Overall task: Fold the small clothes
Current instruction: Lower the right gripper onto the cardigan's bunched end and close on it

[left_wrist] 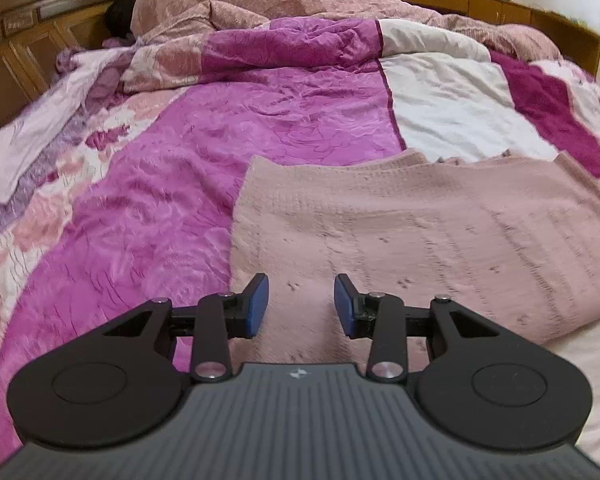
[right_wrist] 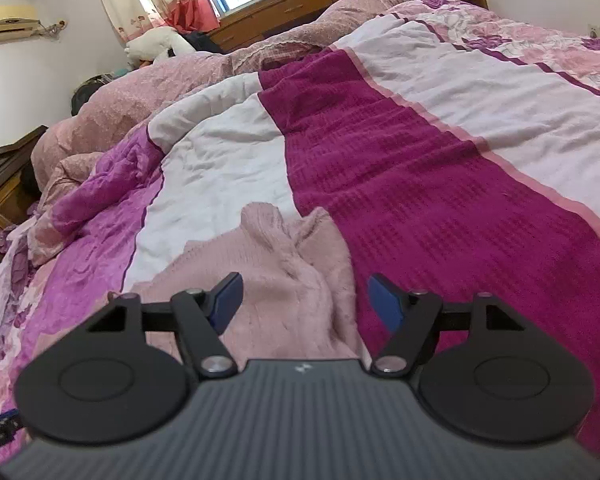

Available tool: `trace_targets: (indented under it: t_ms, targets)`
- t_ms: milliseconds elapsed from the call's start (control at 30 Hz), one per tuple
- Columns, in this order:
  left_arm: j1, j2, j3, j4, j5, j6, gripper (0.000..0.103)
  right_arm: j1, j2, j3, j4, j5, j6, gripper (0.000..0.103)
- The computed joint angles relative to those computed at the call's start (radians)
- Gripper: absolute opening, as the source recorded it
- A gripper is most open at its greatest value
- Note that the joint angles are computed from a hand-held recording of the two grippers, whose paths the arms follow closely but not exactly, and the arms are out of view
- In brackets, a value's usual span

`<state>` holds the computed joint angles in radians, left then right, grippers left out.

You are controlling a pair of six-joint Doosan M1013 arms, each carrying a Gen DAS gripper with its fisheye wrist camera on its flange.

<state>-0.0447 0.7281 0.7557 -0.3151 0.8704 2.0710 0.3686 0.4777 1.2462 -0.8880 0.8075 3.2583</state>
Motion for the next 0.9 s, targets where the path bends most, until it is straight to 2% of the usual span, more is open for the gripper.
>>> trace_targets:
  t_ms: [200, 333, 600, 800, 900]
  targets:
    - [0.001, -0.008, -0.007, -0.007, 0.080, -0.072, 0.044, -0.004, -0.009, 0.032, 0.096, -0.031, -0.006, 0.072]
    - [-0.005, -0.010, -0.009, 0.043, 0.106, -0.110, 0.045, -0.008, -0.015, 0.061, 0.145, -0.087, 0.009, 0.072]
    - [-0.007, 0.001, -0.026, 0.077, 0.139, -0.155, 0.048, 0.000, -0.010, 0.067, 0.143, -0.111, -0.035, 0.072]
    - [-0.010, 0.013, -0.046, 0.088, 0.155, -0.171, 0.051, -0.001, -0.022, 0.095, 0.095, -0.166, 0.110, 0.072]
    - [-0.011, 0.015, -0.048, 0.092, 0.155, -0.170, 0.052, -0.007, -0.029, 0.116, 0.063, -0.222, 0.190, 0.072]
